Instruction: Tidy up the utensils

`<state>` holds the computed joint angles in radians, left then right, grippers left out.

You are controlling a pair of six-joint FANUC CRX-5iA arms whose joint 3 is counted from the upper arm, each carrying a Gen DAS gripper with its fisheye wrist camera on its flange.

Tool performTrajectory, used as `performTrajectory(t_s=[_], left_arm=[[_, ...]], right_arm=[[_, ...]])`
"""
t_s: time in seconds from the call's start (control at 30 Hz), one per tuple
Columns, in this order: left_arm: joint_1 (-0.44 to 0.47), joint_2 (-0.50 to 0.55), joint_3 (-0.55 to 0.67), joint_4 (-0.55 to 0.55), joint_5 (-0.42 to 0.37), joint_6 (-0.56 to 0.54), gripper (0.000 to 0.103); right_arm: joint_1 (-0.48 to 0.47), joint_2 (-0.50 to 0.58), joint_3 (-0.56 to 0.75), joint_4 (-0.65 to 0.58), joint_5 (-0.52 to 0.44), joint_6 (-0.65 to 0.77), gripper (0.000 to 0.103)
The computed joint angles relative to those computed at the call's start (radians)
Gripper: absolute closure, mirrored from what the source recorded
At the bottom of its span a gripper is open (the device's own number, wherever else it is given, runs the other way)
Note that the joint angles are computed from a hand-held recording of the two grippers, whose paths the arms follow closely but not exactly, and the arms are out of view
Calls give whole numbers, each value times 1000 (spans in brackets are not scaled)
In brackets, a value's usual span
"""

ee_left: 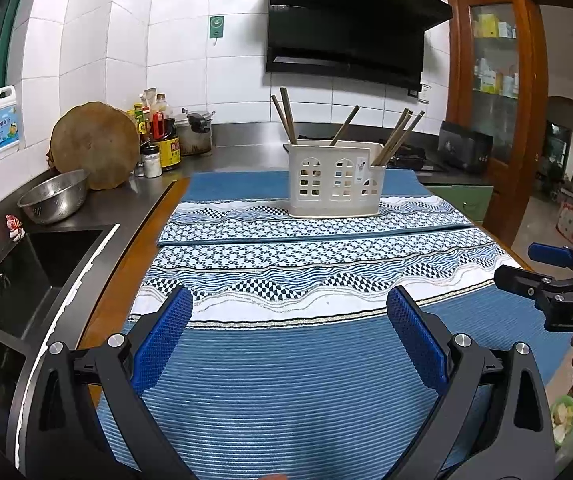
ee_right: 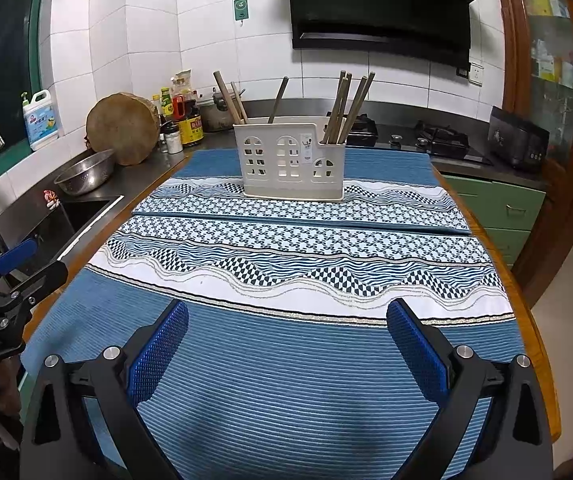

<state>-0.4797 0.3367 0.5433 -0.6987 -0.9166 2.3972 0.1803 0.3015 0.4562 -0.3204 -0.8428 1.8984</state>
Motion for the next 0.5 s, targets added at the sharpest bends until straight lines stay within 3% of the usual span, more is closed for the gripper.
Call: performTrajectory(t_s=[0.5], left_arm=[[0, -2, -5, -4, 1, 0, 6]], right_arm=[[-3, -14, -18, 2, 18, -1, 7]])
